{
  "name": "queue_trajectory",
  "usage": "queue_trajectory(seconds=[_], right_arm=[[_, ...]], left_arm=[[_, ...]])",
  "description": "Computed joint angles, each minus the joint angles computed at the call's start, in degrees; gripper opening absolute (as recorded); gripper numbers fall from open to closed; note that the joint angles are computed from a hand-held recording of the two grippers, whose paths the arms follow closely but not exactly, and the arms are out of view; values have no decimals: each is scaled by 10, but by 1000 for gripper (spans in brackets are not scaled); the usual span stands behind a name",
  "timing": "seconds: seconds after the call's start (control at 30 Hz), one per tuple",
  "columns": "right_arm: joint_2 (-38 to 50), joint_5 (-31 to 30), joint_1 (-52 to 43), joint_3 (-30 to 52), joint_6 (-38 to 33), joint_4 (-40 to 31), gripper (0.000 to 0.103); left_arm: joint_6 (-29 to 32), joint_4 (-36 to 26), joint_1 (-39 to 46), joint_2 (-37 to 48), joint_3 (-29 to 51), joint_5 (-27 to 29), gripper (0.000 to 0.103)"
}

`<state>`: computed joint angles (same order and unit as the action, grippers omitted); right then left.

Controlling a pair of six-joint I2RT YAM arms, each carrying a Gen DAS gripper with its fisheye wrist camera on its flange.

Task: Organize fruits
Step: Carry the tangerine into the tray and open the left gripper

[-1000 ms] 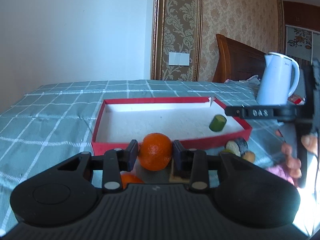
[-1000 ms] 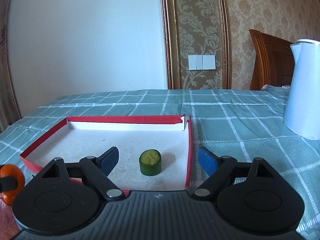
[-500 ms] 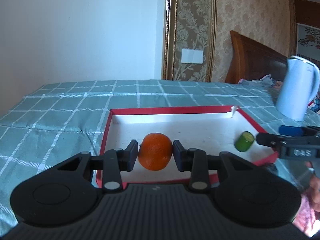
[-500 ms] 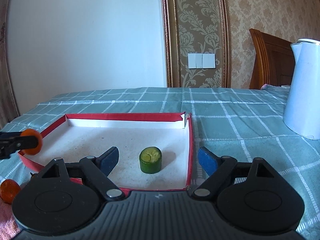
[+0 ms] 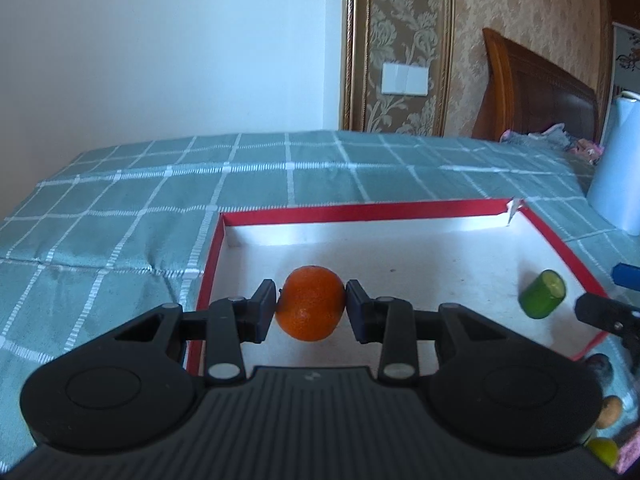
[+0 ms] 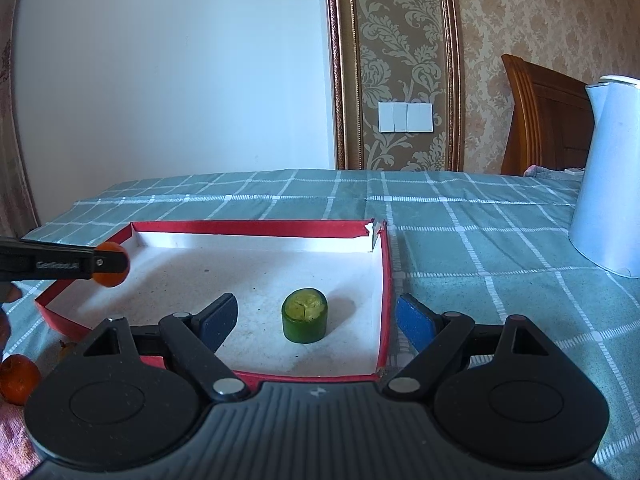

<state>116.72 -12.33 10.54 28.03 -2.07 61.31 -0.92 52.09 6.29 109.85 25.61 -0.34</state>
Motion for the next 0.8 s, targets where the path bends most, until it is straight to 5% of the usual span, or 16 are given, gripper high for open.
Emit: queue_trajectory(seconds=[0.47,0.67,0.73,0.8], right_arm=[[0,7,6,9,-6,-24,87],[2,9,6,10,-5,-21,87],[3,11,6,11,-6,-22,87],[4,13,6,11,-6,-21,87]], left_arm=[[-13,-118,5,7,66,-9,41],[-16,-75,1,-22,24,-47,64],[-18,-44,3,-41,-6,-51,83],[-21,-3,-2,-69,-50,-71,88]])
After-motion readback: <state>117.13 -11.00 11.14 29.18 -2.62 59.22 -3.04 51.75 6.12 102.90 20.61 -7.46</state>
